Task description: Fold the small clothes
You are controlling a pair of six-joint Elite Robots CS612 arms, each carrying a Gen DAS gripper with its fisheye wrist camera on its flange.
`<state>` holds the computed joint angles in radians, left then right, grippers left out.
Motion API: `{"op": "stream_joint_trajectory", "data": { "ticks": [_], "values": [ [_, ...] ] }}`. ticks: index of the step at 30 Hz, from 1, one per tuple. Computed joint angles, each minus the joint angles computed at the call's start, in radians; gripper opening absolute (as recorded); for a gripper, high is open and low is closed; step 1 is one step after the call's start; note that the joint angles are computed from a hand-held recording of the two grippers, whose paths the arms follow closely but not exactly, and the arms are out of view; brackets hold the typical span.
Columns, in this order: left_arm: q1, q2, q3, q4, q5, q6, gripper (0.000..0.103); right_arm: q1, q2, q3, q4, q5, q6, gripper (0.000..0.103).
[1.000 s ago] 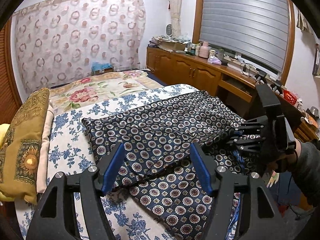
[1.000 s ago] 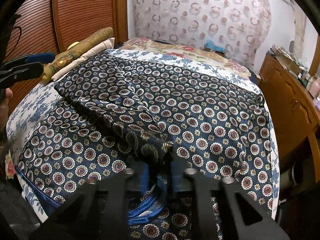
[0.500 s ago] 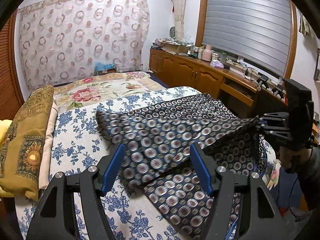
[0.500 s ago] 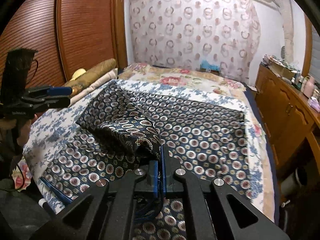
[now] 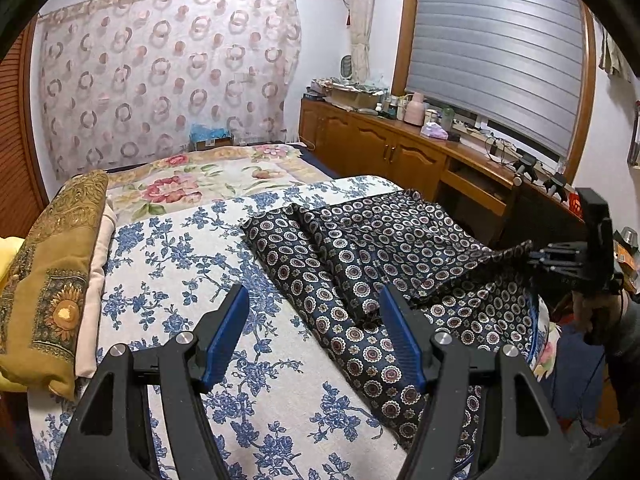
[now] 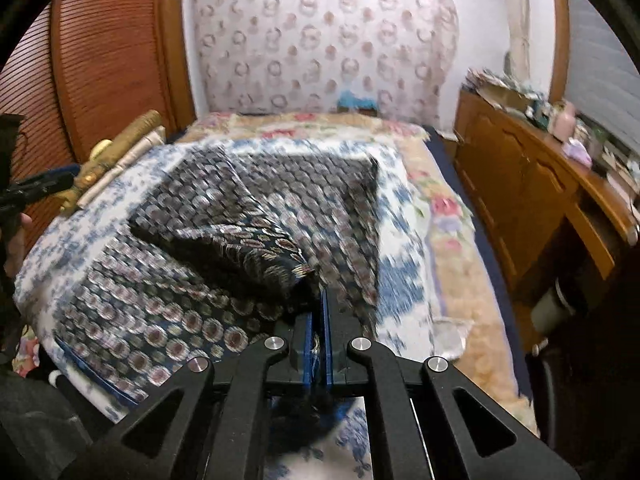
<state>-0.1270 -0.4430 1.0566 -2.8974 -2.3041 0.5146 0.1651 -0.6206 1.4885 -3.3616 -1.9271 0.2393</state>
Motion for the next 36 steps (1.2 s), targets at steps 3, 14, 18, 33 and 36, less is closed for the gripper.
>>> {"op": "stream_joint_trajectory", "data": {
  "ticks": [3, 14, 18, 33, 36],
  "values": [
    [-0.001, -0.002, 0.005, -0.001, 0.004, 0.003, 0.069, 0.002, -0.003, 0.003, 0.028, -0.001, 0.016, 0.003],
    [-0.003, -0.004, 0.012, -0.007, 0.007, 0.003, 0.069, 0.012, -0.022, 0.006, 0.041, -0.057, 0.015, 0.022],
    [-0.003, -0.004, 0.012, -0.008, 0.007, 0.003, 0.069, 0.022, -0.035, 0.020, 0.003, -0.082, -0.008, 0.039],
    [0.002, 0.006, 0.005, -0.001, 0.017, -0.011, 0.069, 0.020, 0.074, -0.212, 0.123, 0.096, -0.159, 0.047],
    [0.003, 0.008, 0.002, 0.004, 0.016, -0.014, 0.069, 0.019, 0.102, -0.280, 0.183, 0.130, -0.208, 0.047]
  ]
}}
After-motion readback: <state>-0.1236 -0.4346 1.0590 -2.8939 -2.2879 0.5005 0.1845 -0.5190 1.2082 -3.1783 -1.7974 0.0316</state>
